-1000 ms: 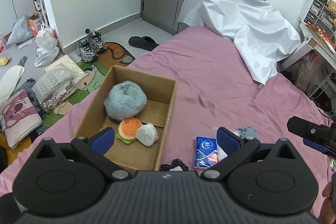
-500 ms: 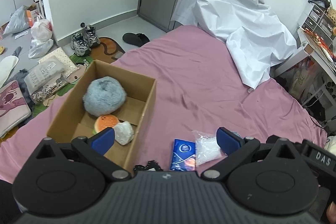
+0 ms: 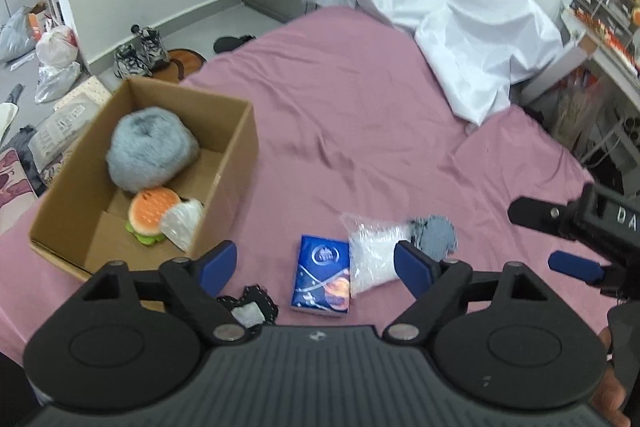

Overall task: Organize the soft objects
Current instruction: 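Move both tools toward the tissue pack and denim heart on the bed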

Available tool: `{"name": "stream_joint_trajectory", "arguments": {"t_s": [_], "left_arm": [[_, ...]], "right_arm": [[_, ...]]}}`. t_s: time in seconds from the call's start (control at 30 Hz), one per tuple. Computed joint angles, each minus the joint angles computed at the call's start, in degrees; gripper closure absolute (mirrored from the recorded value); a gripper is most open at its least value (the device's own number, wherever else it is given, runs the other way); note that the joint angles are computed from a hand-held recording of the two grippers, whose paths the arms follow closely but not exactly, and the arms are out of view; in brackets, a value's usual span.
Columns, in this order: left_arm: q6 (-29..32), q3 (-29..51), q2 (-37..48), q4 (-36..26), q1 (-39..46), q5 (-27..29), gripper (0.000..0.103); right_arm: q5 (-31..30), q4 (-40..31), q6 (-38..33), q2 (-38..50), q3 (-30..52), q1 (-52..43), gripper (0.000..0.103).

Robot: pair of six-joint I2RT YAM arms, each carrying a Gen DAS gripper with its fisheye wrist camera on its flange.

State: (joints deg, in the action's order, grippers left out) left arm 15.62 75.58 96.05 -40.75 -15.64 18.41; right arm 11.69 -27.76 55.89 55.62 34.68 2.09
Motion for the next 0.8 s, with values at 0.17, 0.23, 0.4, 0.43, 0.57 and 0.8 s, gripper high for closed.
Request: {"name": "stream_joint_trajectory", "arguments": {"t_s": [0.17,0.23,0.4,0.43,0.57,0.8], "left_arm": [[0.0,-2.9,0.8,2.5,-1.2,-1.6,0.021],[0.6,-4.2,0.9,3.6,-1.6,-2.1,0.021],[2.0,-7.1,2.1,5.6,-2.6,-3.9,0.021],[2.2,-7.4,2.6,5.9,-2.8,-4.2,0.021],[2.7,-8.9,4.0,7.7,-3.8,-5.1,0.021],[4.8,-11.9,6.5,12.6,-5.1,-7.9,0.021]], "right_arm": [[-2.5,2.0,-1.2,1.9,-1.2,-2.2,0.001],[-2.6,2.5,-1.5,2.2,-1.4,-2.4,0.001],[-3.4,3.2,-2.7,3.0,-1.4,-2.8,0.001],[-3.6,3.2,-2.7,3.0,-1.4,-2.9,0.001],[-3.7,3.4,-2.8,3.7,-1.6,-3.5,0.001],[-5.4,5.9,-2.8,7.4,-1.8,-4.8,0.007]]}}
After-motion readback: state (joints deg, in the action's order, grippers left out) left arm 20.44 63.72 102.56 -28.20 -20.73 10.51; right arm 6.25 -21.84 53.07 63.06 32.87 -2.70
